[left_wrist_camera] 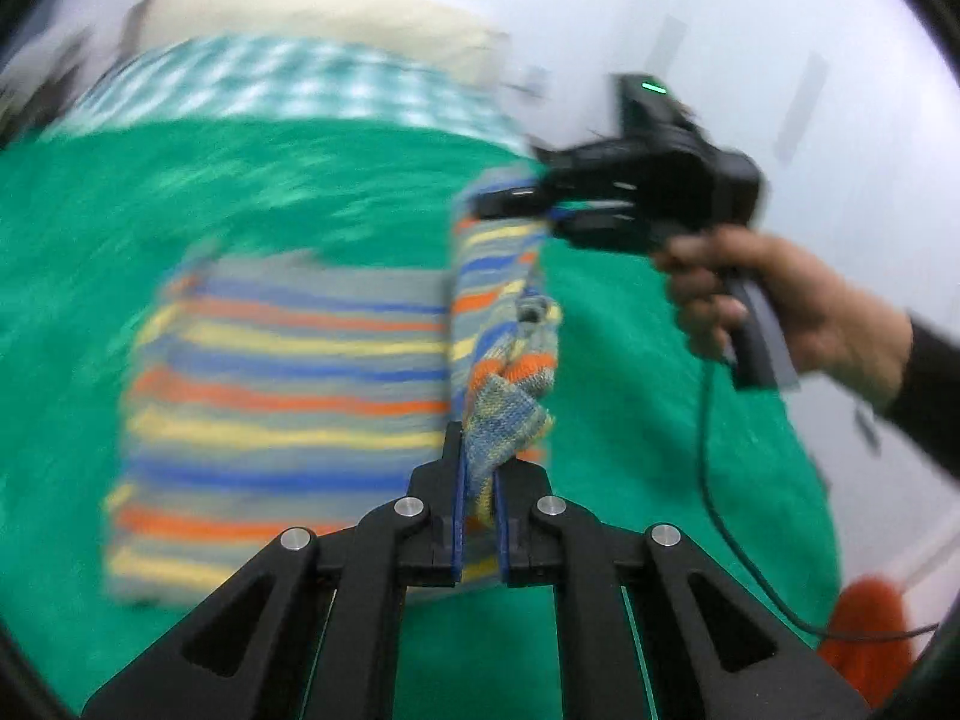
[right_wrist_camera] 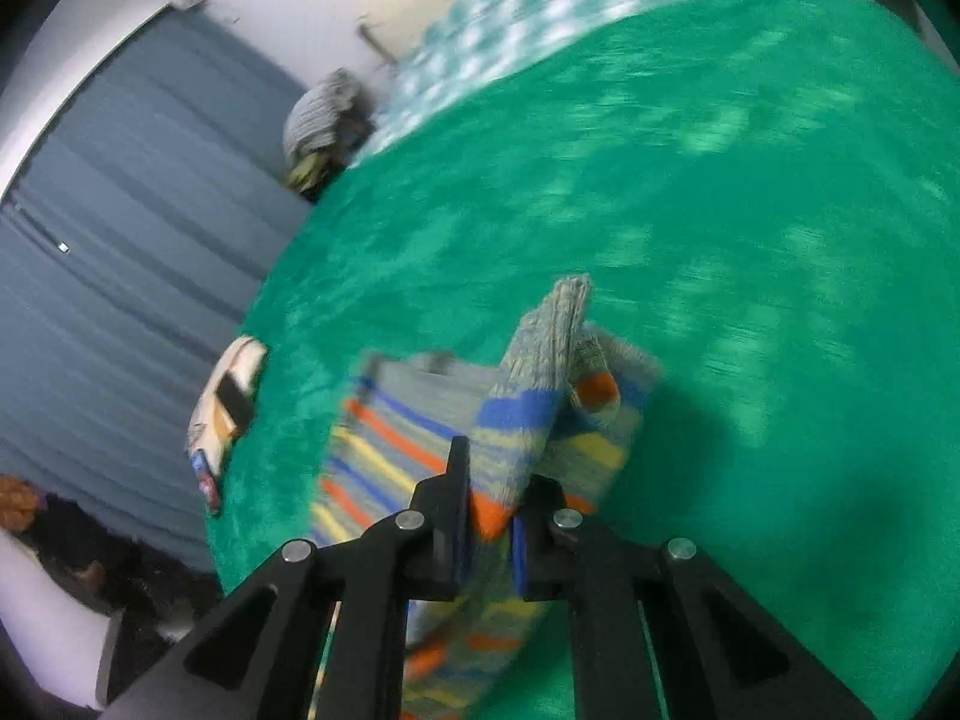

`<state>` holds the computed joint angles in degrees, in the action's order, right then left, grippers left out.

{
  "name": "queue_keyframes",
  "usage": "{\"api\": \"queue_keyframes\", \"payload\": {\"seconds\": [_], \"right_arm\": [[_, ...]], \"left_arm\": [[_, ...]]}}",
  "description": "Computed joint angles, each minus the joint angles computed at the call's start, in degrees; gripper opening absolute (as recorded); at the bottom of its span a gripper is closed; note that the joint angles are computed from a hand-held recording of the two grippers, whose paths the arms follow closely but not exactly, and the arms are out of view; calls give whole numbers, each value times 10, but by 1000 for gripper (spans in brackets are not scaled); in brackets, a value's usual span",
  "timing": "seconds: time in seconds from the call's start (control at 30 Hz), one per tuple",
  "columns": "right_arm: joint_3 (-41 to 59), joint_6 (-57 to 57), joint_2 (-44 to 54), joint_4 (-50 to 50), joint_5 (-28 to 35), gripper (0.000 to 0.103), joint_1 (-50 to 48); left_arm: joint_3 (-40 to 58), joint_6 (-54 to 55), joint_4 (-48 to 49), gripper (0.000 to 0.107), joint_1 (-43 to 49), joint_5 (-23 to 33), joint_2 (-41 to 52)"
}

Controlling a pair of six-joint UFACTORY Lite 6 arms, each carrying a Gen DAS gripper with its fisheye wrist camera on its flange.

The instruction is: Fold small clothes

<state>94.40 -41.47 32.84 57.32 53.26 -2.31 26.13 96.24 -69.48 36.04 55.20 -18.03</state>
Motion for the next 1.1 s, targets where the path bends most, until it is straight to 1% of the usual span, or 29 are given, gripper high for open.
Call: {"api": "queue_keyframes", "payload": {"seconds": [0.07,0.1,0.17,0.2,0.23,0.27,0.3,0.33,0.37,0.4,0.43,0.47,0.5,0.57,0.6,0.63,0.67,0.7,0.73,0.77,0.8,0.83,0.87,0.9,0.93,0.97,1.0,1.03,1.1], "right_arm": [[54,36,37,-5,-24,11,62],[97,63,70,-11,-39,11,104],[162,103,126,-20,-57,11,154],[205,130,163,-30,-70,12,182],[234,148,195,-27,-87,16,207],[245,148,214,-6,-98,21,220],[247,130,231,39,-104,27,232],[236,116,234,67,-113,36,241],[205,90,220,99,-128,36,247],[162,44,197,146,-137,36,247],[108,-5,160,186,-139,36,242],[60,-35,125,202,-150,36,237],[0,-54,73,194,-174,36,235],[-108,-89,-22,170,-211,36,235],[-168,-116,-71,163,-209,36,232],[-224,-150,-109,181,-213,36,230],[-275,-173,-139,192,-214,36,231],[-319,-174,-149,179,-208,36,231],[-339,-152,-148,149,-221,37,243],[-357,-140,-149,123,-236,37,255],[-381,-152,-168,121,-247,37,262],[-404,-170,-201,128,-261,37,265],[-419,-189,-229,142,-268,49,261],[-431,-222,-254,172,-270,59,249],[-439,-262,-273,216,-279,79,233],[-439,-303,-277,263,-283,85,217],[-420,-321,-257,291,-275,85,190],[-399,-318,-227,295,-260,85,173],[-336,-292,-133,294,-220,81,134]], "left_arm": [[31,11,20,6,75,11,57],[50,16,32,6,115,12,93],[82,21,44,7,150,-4,153],[87,30,47,9,158,-26,177],[92,26,59,16,161,-55,193],[90,22,69,23,164,-74,196],[98,18,88,28,187,-69,207],[112,16,100,42,207,-56,219],[124,20,111,58,238,-29,224],[133,18,117,64,257,-6,219],[139,24,114,73,271,17,212],[145,26,107,79,271,29,211],[149,23,101,81,264,38,206],[164,18,78,82,227,19,224],[166,16,65,82,201,-5,233],[166,13,52,81,173,-41,244],[185,3,41,76,139,-85,278],[198,-27,55,71,108,-131,303],[222,-64,91,63,91,-153,332],[235,-78,109,62,93,-150,337],[248,-81,115,62,104,-126,333],[263,-72,112,68,123,-97,326],[279,-62,102,82,135,-74,324],[303,-54,87,90,142,-54,331],[324,-53,75,96,138,-46,344],[363,-72,74,96,125,-37,372],[411,-99,85,96,104,-32,415],[468,-144,116,95,76,-26,466],[545,-209,169,94,27,-26,540]]}}
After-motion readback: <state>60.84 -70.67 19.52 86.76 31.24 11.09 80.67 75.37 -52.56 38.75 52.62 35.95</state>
